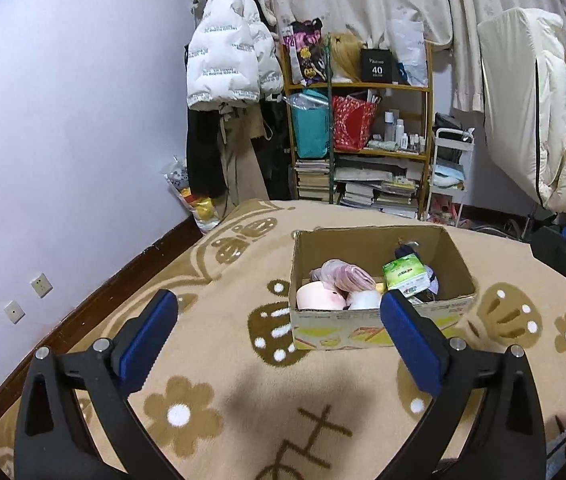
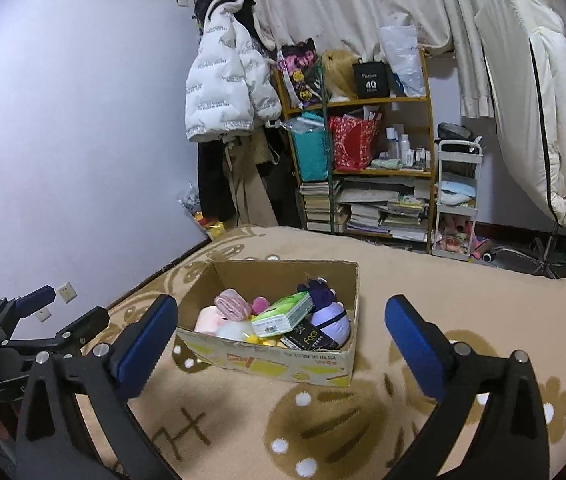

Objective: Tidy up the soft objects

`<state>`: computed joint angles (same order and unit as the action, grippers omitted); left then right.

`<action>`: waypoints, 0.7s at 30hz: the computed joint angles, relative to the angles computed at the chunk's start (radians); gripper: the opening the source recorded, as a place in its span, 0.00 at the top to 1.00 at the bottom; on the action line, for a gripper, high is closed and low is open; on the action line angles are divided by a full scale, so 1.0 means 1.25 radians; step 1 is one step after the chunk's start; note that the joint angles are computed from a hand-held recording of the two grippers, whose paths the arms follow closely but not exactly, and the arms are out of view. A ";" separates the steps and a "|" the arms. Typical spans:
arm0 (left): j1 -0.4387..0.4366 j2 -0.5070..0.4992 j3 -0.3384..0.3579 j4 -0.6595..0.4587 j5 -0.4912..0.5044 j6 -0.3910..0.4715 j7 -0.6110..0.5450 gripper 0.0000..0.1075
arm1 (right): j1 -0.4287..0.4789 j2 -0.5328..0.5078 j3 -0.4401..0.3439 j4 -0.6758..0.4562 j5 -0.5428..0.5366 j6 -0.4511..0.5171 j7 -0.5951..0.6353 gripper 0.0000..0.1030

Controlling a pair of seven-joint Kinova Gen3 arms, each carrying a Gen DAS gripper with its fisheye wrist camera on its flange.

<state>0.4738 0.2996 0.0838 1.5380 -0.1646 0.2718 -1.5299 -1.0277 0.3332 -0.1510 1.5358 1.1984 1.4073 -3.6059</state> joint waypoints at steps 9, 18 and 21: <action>-0.006 -0.085 -0.005 0.097 -0.001 -0.076 0.010 0.05 | -0.059 0.012 -0.009 -0.019 0.007 0.090 -0.001 0.00; -0.010 -0.129 -0.012 0.150 -0.019 -0.104 0.025 0.05 | -0.098 0.015 -0.019 -0.004 0.019 0.155 -0.052 0.00; -0.007 -0.130 -0.017 0.153 -0.031 -0.109 0.035 0.05 | -0.101 0.016 -0.021 0.004 0.027 0.160 -0.062 0.00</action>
